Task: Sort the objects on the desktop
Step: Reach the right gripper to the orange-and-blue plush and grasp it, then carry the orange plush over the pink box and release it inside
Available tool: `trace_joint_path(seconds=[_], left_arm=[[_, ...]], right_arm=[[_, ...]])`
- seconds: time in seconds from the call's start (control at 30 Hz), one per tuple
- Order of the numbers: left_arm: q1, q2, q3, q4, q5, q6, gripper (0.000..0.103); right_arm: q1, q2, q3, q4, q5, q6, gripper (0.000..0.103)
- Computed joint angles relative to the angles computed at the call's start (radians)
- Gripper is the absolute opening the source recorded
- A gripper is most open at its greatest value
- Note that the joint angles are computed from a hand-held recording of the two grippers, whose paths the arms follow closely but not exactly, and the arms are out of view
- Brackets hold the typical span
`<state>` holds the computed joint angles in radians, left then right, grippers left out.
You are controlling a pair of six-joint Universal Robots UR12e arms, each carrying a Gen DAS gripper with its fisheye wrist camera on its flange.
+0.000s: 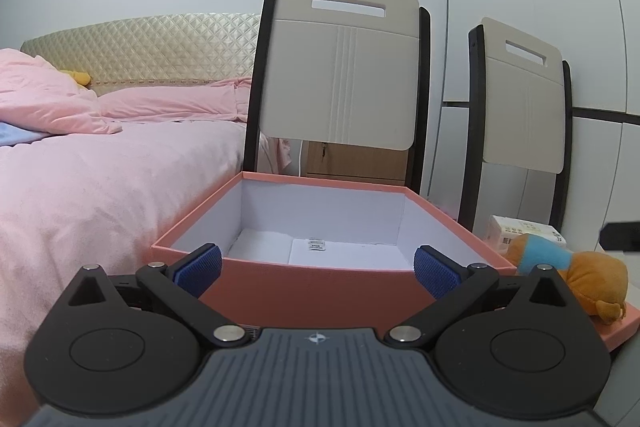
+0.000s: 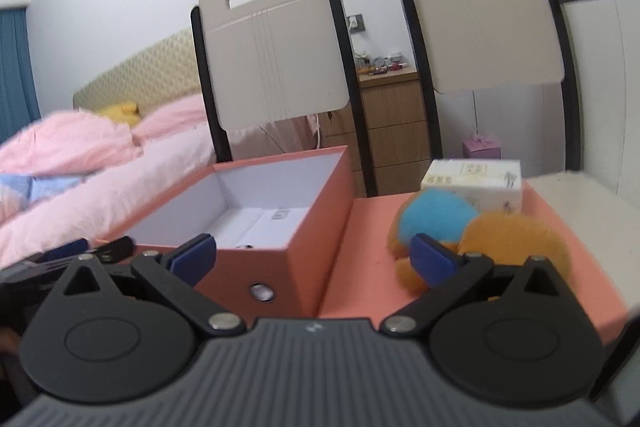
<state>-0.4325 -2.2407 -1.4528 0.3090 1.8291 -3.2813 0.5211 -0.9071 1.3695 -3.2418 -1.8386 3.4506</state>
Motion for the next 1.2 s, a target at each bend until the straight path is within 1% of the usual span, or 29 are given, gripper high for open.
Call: trace_joint_path(seconds=[0.13, 0.3, 0.43, 0.47, 0.53, 0.67, 0.7, 0.8, 0.87, 0.9, 0.93, 1.03, 1.07, 1.2], left_arm=[[0.000, -0.001, 0.001, -0.007, 0.000, -0.003, 0.103], [-0.001, -0.002, 0.003, -0.016, 0.001, -0.006, 0.103], [-0.002, -0.003, 0.004, -0.023, 0.002, -0.009, 0.103], [-0.002, -0.003, 0.005, -0.025, 0.002, -0.009, 0.103], [-0.002, -0.004, 0.005, -0.028, 0.003, -0.011, 0.103], [-0.003, -0.005, 0.007, -0.035, 0.004, -0.013, 0.103], [-0.003, -0.006, 0.008, -0.037, 0.004, -0.013, 0.103], [-0.004, -0.007, 0.009, -0.041, 0.004, -0.011, 0.103], [-0.005, -0.007, 0.009, -0.037, 0.005, -0.009, 0.103], [-0.005, -0.007, 0.008, -0.035, 0.006, -0.008, 0.103], [-0.005, -0.007, 0.008, -0.033, 0.007, -0.007, 0.103], [-0.006, -0.008, 0.007, -0.030, 0.006, -0.003, 0.103], [-0.006, -0.007, 0.006, -0.028, 0.005, -0.002, 0.103], [-0.004, -0.005, 0.005, -0.028, -0.005, -0.006, 0.103]], right_arm=[[-0.020, -0.002, -0.027, 0.081, -0.022, -0.132, 0.103], [-0.054, -0.003, -0.047, 0.210, -0.010, -0.268, 0.103], [-0.068, 0.005, -0.061, 0.295, -0.055, -0.378, 0.103], [-0.072, 0.007, -0.062, 0.308, -0.067, -0.385, 0.103], [-0.080, 0.011, -0.059, 0.323, -0.084, -0.373, 0.103], [-0.097, 0.012, -0.042, 0.367, -0.073, -0.331, 0.103], [-0.096, 0.017, -0.043, 0.372, -0.084, -0.344, 0.103], [-0.086, 0.037, -0.061, 0.386, -0.151, -0.421, 0.103], [-0.083, 0.043, -0.070, 0.410, -0.178, -0.438, 0.102], [-0.082, 0.044, -0.070, 0.403, -0.189, -0.433, 0.100], [-0.082, 0.045, -0.070, 0.397, -0.200, -0.429, 0.090], [-0.083, 0.034, -0.063, 0.382, -0.199, -0.376, 0.082], [-0.082, 0.032, -0.062, 0.371, -0.203, -0.370, 0.081], [-0.077, 0.021, -0.060, 0.322, -0.210, -0.341, 0.081]])
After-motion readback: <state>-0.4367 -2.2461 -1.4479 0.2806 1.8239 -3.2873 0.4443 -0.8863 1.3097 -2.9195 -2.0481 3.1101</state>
